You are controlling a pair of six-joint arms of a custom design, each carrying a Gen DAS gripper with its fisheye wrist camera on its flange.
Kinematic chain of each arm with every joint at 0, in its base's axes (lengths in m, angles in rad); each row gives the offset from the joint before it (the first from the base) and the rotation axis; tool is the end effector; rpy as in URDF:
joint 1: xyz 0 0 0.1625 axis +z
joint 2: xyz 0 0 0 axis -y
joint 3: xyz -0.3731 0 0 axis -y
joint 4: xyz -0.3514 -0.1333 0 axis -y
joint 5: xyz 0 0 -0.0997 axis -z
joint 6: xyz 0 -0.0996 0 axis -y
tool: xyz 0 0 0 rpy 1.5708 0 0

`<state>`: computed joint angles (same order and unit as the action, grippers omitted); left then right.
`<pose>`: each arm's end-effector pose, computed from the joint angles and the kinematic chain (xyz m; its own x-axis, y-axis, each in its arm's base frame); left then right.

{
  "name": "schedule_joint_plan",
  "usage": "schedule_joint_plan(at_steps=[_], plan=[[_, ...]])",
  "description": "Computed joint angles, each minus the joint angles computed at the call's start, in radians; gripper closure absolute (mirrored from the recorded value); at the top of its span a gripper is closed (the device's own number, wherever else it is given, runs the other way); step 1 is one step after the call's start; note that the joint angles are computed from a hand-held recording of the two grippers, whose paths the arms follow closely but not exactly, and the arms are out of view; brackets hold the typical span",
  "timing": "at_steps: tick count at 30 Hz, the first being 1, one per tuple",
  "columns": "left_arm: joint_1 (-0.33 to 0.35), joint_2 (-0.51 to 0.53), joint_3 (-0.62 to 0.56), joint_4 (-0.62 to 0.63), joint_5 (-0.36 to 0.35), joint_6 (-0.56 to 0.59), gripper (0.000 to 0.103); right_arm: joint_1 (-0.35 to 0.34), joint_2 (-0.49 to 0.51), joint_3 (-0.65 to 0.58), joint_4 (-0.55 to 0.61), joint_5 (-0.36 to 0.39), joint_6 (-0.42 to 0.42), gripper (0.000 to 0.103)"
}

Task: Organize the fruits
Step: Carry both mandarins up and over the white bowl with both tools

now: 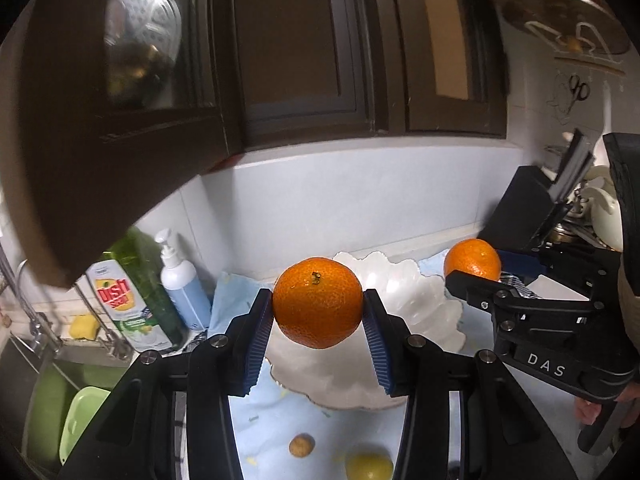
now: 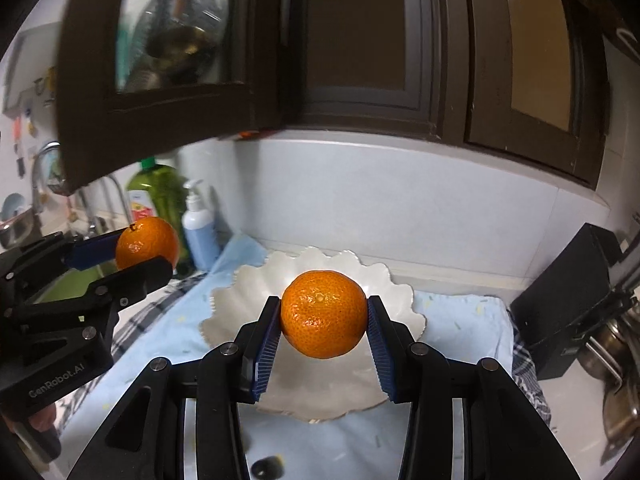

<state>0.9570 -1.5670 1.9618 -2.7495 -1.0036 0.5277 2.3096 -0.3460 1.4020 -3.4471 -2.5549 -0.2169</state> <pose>-0.1098 -0.4801 0.4113 -0.5791 0.4433 -0.6842 0.8096 0.4117 -0.4184 0.4630 -0.4336 0.0185 -0.7014 -0.0329 0.7120 -0.6248 0.5090 -0.5920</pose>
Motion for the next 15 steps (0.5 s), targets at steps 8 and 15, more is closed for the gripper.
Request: schedule_joint_plan(at_steps=[8, 15], plan=[[0.068, 0.201, -0.158, 0.057, 0.008, -0.037, 0.059, -0.085, 0.015, -0.094, 0.131, 0.026, 0.028, 0.059], [0.117, 0.345, -0.283, 0.104, 0.023, -0.046, 0.059, -0.167, 0.027, -0.163, 0.279, 0.062, 0.082, 0.059]])
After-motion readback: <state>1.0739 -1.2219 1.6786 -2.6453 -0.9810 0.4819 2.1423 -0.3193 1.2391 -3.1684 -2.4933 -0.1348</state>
